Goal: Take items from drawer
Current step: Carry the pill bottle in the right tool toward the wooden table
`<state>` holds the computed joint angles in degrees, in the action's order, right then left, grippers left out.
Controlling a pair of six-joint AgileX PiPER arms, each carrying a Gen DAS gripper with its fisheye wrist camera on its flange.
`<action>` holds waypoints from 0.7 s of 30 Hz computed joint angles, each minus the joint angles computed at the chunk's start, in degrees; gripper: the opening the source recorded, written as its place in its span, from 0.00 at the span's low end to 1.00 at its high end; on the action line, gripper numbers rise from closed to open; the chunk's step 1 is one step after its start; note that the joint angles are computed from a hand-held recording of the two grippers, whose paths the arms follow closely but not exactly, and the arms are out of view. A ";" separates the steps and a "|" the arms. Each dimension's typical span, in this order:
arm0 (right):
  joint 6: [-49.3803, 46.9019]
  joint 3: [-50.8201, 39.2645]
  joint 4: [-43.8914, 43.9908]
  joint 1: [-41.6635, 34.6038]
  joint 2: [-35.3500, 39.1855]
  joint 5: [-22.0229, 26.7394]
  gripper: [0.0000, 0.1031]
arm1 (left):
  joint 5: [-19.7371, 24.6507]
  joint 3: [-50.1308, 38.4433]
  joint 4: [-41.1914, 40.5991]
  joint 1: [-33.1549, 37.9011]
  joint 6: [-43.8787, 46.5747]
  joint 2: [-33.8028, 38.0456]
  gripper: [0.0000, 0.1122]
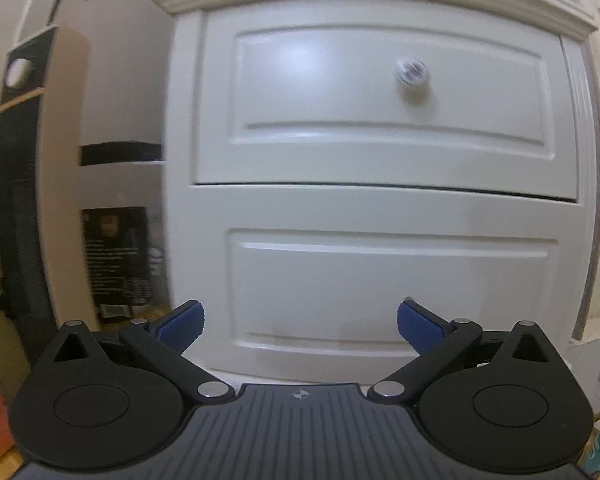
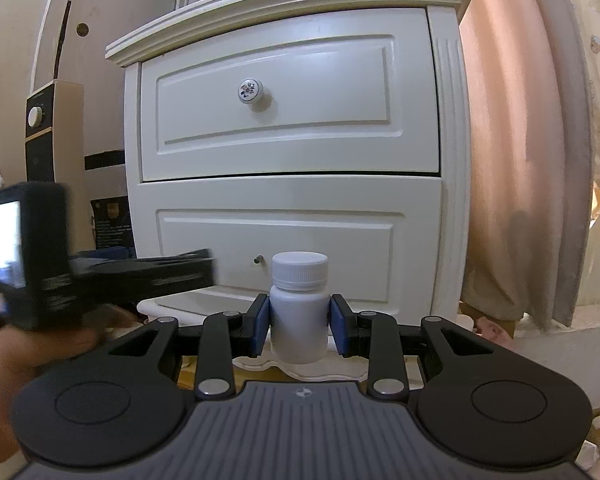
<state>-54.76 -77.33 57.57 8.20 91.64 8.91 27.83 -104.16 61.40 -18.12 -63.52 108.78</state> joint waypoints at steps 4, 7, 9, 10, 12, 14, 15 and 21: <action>-1.53 0.17 1.74 0.48 0.01 0.10 0.31 | -2.61 6.34 -5.54 2.10 3.38 -6.44 0.92; -3.19 0.22 3.64 0.88 0.09 0.00 0.31 | -4.29 9.78 -6.73 2.12 5.36 -9.80 0.92; -3.97 0.17 4.51 1.13 0.28 -0.06 0.31 | -5.57 11.60 -7.58 2.71 5.94 -11.38 0.92; -4.38 0.15 5.00 1.23 0.43 -0.08 0.31 | -6.04 13.22 -6.32 2.75 4.58 -12.55 0.92; -4.54 0.13 5.21 1.41 0.64 -0.08 0.31 | -6.98 15.96 -4.01 3.05 2.18 -14.52 0.92; -4.86 0.25 5.55 1.61 0.76 -0.30 0.31 | -7.42 18.53 0.49 3.35 -1.90 -16.14 0.92; -5.24 0.36 5.88 1.68 0.76 -0.35 0.31 | -7.54 19.72 1.92 3.47 -3.14 -16.95 0.92; -8.40 1.15 9.14 1.96 0.81 -1.15 0.31 | -8.55 25.54 3.13 4.78 -4.50 -21.52 0.92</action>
<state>-63.16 -76.18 66.71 10.16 92.45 7.77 19.28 -78.62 64.53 -13.34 -68.01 87.27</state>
